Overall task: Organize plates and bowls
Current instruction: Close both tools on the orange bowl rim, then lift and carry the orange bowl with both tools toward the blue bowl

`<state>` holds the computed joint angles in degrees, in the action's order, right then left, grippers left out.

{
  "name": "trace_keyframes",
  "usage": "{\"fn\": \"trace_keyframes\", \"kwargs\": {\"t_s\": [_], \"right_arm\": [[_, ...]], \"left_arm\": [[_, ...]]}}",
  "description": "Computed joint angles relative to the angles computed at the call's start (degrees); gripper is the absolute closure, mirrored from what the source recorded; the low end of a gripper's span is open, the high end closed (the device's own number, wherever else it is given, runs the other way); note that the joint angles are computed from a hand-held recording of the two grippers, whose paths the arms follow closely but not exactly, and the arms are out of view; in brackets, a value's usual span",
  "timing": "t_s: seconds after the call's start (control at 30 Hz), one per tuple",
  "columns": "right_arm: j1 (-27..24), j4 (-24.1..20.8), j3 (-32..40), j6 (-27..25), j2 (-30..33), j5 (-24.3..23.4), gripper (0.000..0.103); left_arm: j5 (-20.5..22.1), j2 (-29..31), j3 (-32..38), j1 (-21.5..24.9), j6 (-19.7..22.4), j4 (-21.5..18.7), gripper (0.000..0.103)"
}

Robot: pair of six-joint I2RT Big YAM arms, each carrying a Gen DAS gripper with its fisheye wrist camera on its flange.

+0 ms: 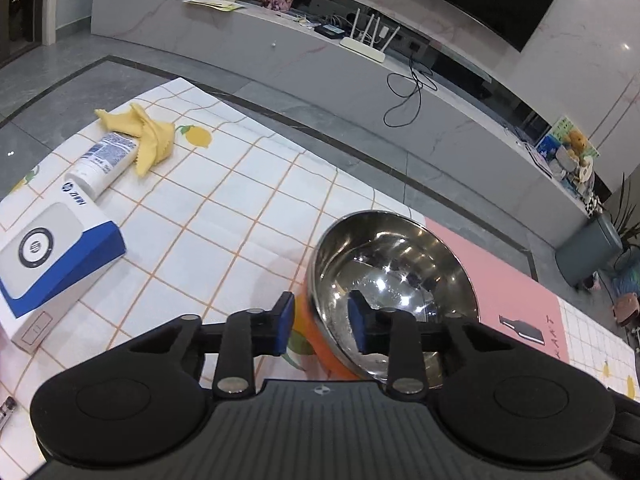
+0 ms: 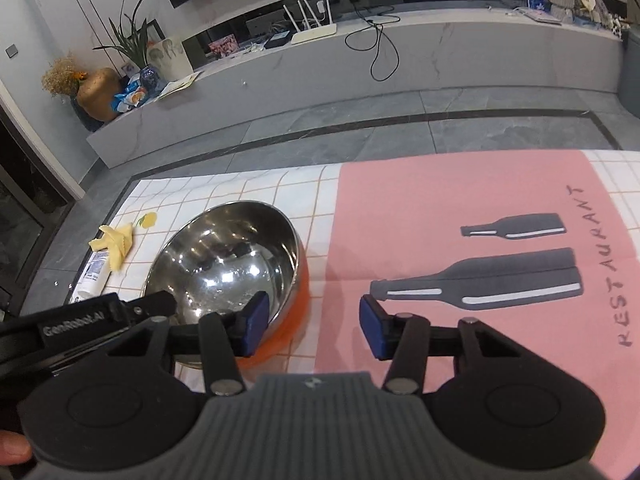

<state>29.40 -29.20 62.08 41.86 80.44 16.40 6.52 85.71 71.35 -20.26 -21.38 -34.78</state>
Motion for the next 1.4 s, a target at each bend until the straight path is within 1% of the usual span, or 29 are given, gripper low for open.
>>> {"fn": "trace_keyframes", "kwargs": {"t_s": [0.03, 0.07, 0.13, 0.17, 0.2, 0.23, 0.3, 0.4, 0.5, 0.57, 0.67, 0.8, 0.9, 1.03, 1.13, 1.27, 1.33, 1.4], "right_arm": [[-0.1, 0.6, -0.2, -0.1, 0.0, -0.6, 0.061], [-0.2, 1.0, -0.4, -0.2, -0.1, -1.1, 0.062], [-0.2, 1.4, -0.5, -0.2, -0.1, -1.7, 0.069], [-0.2, 1.5, -0.6, -0.1, -0.2, -2.0, 0.072], [-0.1, 1.6, -0.5, -0.2, -0.2, -2.6, 0.078], [0.0, 1.4, -0.4, -0.2, 0.0, -3.1, 0.082], [0.3, 0.4, 0.1, 0.6, 0.4, -3.3, 0.084], [0.9, 0.1, 0.0, 1.4, 0.4, -2.1, 0.087], [0.7, -0.6, -0.8, 3.5, -0.7, -3.1, 0.088], [0.8, -0.9, -1.7, 4.3, -2.2, -3.7, 0.088], [1.3, -1.8, -2.6, 4.8, -4.6, -3.1, 0.088], [2.1, -5.2, -3.0, 6.8, -8.1, -2.7, 0.089], [2.9, -7.6, -3.7, 8.3, -11.3, -2.7, 0.09], [4.4, -10.7, -4.9, 11.0, -16.4, -2.7, 0.09], [7.0, -12.3, -6.7, 12.3, -21.3, -0.6, 0.091], [10.9, -15.6, -9.0, 14.7, -28.5, 2.7, 0.091], [13.0, -18.5, -9.4, 16.7, -31.5, 4.2, 0.091], [15.2, -21.7, -9.7, 18.7, -34.1, 5.7, 0.091]], "left_arm": [[-0.1, 0.3, 0.3, -0.2, 0.0, -0.1, 0.071], [-0.3, 0.6, 0.5, -0.4, 0.0, -0.4, 0.078], [-1.3, 0.8, 0.6, -0.7, -0.2, -0.8, 0.085], [-1.3, 0.7, 0.3, -0.8, -0.4, -0.3, 0.086], [-1.2, 0.6, 0.1, -0.8, -0.7, 0.1, 0.087], [-1.1, 0.5, -0.1, -0.7, -0.9, 0.2, 0.087], [-1.6, 0.2, -0.1, -1.0, -0.9, -0.2, 0.088], [-2.7, -0.4, -0.4, -1.5, -0.6, -0.8, 0.088], [-2.5, -1.8, -1.2, -1.6, -0.5, -0.2, 0.088], [-2.3, -2.8, -1.5, -1.9, 0.0, -0.6, 0.088], [-2.9, -4.6, -1.9, -2.8, -0.4, -2.1, 0.089], [-4.1, -7.6, -2.7, -4.3, -1.3, -3.4, 0.089], [-5.7, -10.4, -2.7, -5.8, -1.8, -5.6, 0.089], [-9.0, -14.7, -3.2, -8.6, -2.8, -9.0, 0.089], [-10.3, -18.5, -4.4, -10.5, -4.2, -10.2, 0.089], [-11.6, -23.1, -5.9, -13.7, -7.0, -11.9, 0.088], [-12.4, -24.8, -6.3, -15.5, -8.9, -13.4, 0.089], [-12.2, -26.2, -6.6, -16.9, -11.2, -15.1, 0.088]]}}
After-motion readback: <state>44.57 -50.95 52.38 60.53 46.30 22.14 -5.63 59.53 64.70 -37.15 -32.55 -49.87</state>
